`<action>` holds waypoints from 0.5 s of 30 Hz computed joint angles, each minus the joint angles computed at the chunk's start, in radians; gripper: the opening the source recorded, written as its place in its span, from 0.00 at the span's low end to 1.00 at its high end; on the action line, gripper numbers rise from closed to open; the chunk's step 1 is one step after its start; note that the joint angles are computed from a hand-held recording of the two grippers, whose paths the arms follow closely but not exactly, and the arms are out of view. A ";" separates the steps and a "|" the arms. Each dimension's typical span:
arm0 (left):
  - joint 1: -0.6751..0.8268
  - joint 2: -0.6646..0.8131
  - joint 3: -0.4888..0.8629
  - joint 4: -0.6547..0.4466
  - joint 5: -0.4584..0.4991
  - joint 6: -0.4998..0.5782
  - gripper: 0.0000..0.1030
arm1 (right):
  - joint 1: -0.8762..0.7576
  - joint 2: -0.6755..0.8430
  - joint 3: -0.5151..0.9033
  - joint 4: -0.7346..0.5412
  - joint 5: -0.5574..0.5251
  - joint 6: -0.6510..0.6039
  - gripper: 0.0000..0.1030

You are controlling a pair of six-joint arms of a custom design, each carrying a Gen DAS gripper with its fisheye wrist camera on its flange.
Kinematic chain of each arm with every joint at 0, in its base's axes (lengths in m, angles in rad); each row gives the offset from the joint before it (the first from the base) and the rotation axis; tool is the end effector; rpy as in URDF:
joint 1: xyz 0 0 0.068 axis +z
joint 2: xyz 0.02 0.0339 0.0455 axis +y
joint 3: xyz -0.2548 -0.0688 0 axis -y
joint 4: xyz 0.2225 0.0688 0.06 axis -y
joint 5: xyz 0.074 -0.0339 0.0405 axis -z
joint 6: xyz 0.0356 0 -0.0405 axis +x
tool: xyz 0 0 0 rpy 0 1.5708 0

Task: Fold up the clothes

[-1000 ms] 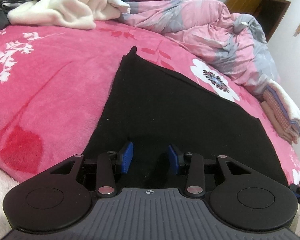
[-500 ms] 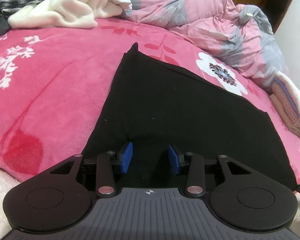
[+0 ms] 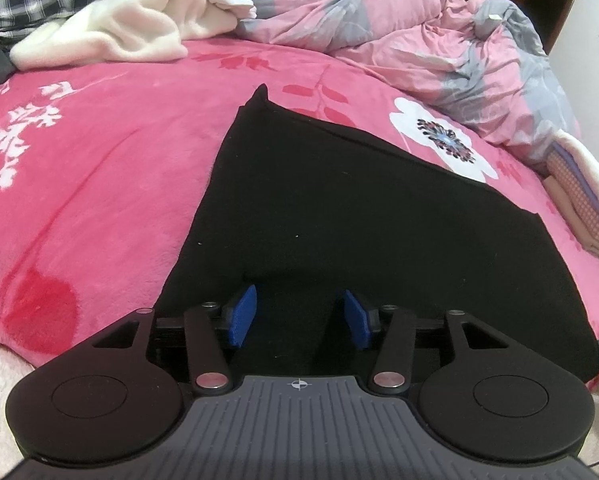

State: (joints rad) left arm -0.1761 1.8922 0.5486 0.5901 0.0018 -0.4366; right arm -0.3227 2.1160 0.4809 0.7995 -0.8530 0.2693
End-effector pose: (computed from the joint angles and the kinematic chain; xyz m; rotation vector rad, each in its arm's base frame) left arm 0.2845 -0.0507 0.0770 -0.3036 2.3251 -0.3082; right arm 0.2580 -0.0580 0.0332 0.2753 2.2309 0.9830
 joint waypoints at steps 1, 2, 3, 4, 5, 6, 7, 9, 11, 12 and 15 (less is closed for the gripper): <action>0.001 0.001 0.000 0.001 0.001 0.000 0.48 | 0.002 -0.002 0.002 -0.007 0.000 -0.004 0.01; 0.001 0.002 0.001 0.002 0.003 0.000 0.48 | -0.003 -0.005 -0.001 -0.002 -0.005 -0.001 0.01; 0.002 0.001 0.002 0.000 0.004 0.001 0.48 | -0.012 -0.009 -0.007 0.010 -0.014 0.006 0.01; 0.002 0.000 0.003 -0.002 0.005 0.002 0.48 | -0.028 -0.006 -0.016 0.042 -0.033 0.025 0.01; 0.003 0.000 0.003 -0.003 0.007 0.003 0.48 | -0.051 0.001 -0.027 0.083 -0.059 0.052 0.01; 0.004 0.001 0.003 -0.002 0.010 0.005 0.48 | -0.072 0.012 -0.032 0.113 -0.083 0.075 0.01; 0.005 0.001 0.004 -0.002 0.011 0.006 0.48 | -0.089 0.023 -0.033 0.134 -0.100 0.096 0.01; 0.005 0.002 0.006 -0.004 0.012 0.010 0.48 | -0.105 0.037 -0.025 0.140 -0.116 0.113 0.01; 0.005 0.002 0.009 -0.008 0.012 0.011 0.48 | -0.096 0.026 -0.024 0.127 -0.093 0.095 0.00; 0.005 0.002 0.009 -0.008 0.012 0.011 0.48 | -0.084 0.015 -0.025 0.116 -0.067 0.075 0.00; 0.006 0.003 0.009 -0.008 0.013 0.012 0.48 | -0.005 -0.060 -0.047 0.052 0.128 -0.047 0.00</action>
State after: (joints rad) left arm -0.1702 1.8947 0.5580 0.5822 0.0149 -0.4249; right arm -0.3278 2.0557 0.4343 0.8518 -0.7251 0.2225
